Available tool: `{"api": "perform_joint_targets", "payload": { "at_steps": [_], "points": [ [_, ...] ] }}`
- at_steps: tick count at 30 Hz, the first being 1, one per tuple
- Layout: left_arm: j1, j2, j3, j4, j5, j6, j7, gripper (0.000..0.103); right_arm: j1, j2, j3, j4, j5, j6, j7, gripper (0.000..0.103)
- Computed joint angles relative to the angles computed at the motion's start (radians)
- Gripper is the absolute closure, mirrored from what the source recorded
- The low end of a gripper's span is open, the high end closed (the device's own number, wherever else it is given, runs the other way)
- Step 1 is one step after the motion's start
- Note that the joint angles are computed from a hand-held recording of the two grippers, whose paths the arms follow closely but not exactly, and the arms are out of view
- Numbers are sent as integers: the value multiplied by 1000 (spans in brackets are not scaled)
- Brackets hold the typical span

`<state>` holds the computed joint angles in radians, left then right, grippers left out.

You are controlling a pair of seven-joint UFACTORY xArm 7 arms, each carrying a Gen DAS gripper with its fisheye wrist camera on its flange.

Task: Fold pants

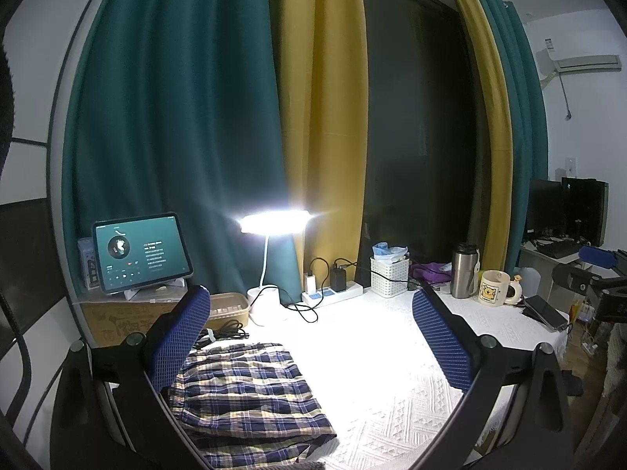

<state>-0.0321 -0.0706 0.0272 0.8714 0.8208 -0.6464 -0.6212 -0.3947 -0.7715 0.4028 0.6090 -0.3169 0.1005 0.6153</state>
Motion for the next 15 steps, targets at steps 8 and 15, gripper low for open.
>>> {"api": "perform_joint_targets", "payload": {
  "at_steps": [8,15],
  "points": [
    [-1,-2,0,-2,0,2,0,1,3,1,-3,-1,3,0,-6,0],
    [0,-1,1,2,6,4,-5,1,2,1,-4,0,4,-2,-7,0]
  ]
}}
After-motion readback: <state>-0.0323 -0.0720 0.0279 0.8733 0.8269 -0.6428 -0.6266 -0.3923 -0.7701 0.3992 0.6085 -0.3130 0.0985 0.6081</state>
